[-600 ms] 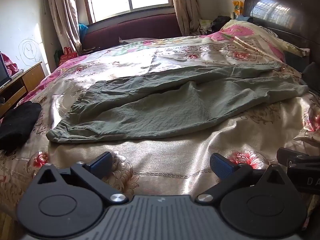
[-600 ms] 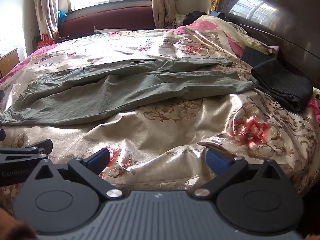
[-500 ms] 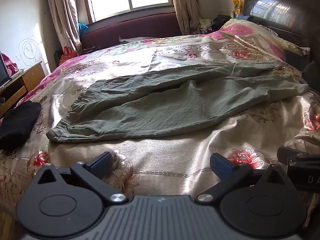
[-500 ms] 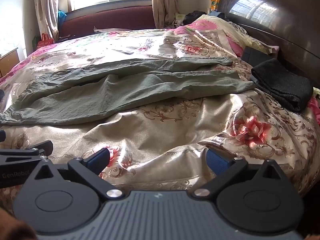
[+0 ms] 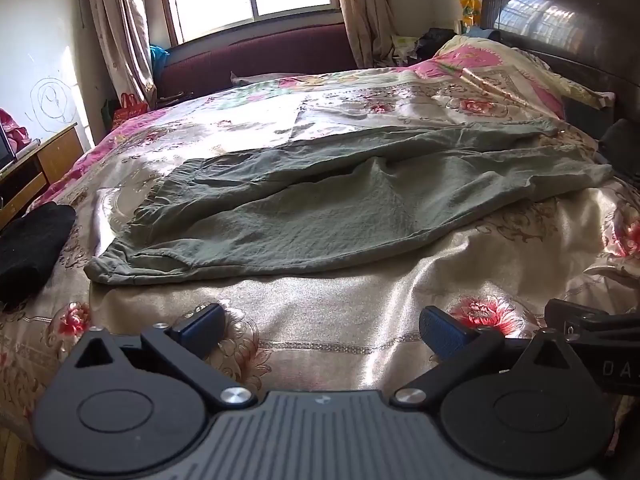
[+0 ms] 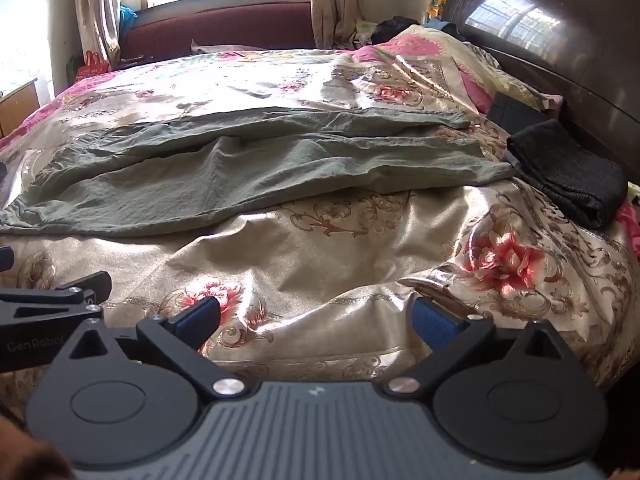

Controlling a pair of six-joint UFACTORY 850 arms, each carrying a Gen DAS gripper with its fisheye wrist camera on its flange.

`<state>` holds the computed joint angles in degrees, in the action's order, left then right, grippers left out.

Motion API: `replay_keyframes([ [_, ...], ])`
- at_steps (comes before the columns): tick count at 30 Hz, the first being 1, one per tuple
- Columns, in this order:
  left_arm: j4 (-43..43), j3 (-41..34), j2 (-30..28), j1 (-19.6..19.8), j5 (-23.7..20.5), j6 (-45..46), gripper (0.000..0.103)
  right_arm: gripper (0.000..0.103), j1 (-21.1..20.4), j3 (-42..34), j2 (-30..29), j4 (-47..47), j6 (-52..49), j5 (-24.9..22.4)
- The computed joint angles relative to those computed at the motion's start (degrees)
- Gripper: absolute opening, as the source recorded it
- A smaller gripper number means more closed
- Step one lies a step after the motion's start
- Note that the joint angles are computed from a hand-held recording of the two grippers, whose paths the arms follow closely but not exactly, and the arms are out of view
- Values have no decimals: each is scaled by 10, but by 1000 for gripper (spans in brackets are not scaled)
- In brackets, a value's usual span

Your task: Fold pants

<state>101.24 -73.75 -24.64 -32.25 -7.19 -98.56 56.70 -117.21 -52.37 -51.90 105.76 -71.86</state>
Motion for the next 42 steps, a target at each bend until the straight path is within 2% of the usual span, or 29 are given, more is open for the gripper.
replay_keyframes([
  [3, -77, -6, -3, -2, 6, 77, 103, 101, 6, 10, 6, -20, 14, -5],
  [9, -19, -9, -2, -20, -19, 45, 103, 101, 10, 60, 36, -44, 69, 7],
  [15, 14, -19, -5, -30, -24, 42, 103, 100, 8, 103, 61, -50, 122, 20],
  [22, 164, -28, -13, -39, -26, -89, 103, 100, 7, 126, 76, -48, 154, 13],
  [25, 204, -29, -17, -43, -31, -115, 103, 100, 7, 133, 78, -50, 162, 13],
  [29, 216, -29, -21, -48, -39, -113, 103, 100, 6, 144, 84, -57, 174, 14],
  [33, 172, -37, -27, -51, -35, -66, 103, 100, 5, 152, 89, -62, 180, 19],
  [39, 188, -38, -29, -53, -29, -74, 103, 100, 6, 168, 98, -71, 201, 21],
  [41, 228, -35, -26, -54, -14, -102, 103, 100, 6, 167, 97, -74, 197, 28],
  [42, 275, -30, -24, -57, -20, -140, 103, 99, 7, 161, 94, -74, 189, 23],
])
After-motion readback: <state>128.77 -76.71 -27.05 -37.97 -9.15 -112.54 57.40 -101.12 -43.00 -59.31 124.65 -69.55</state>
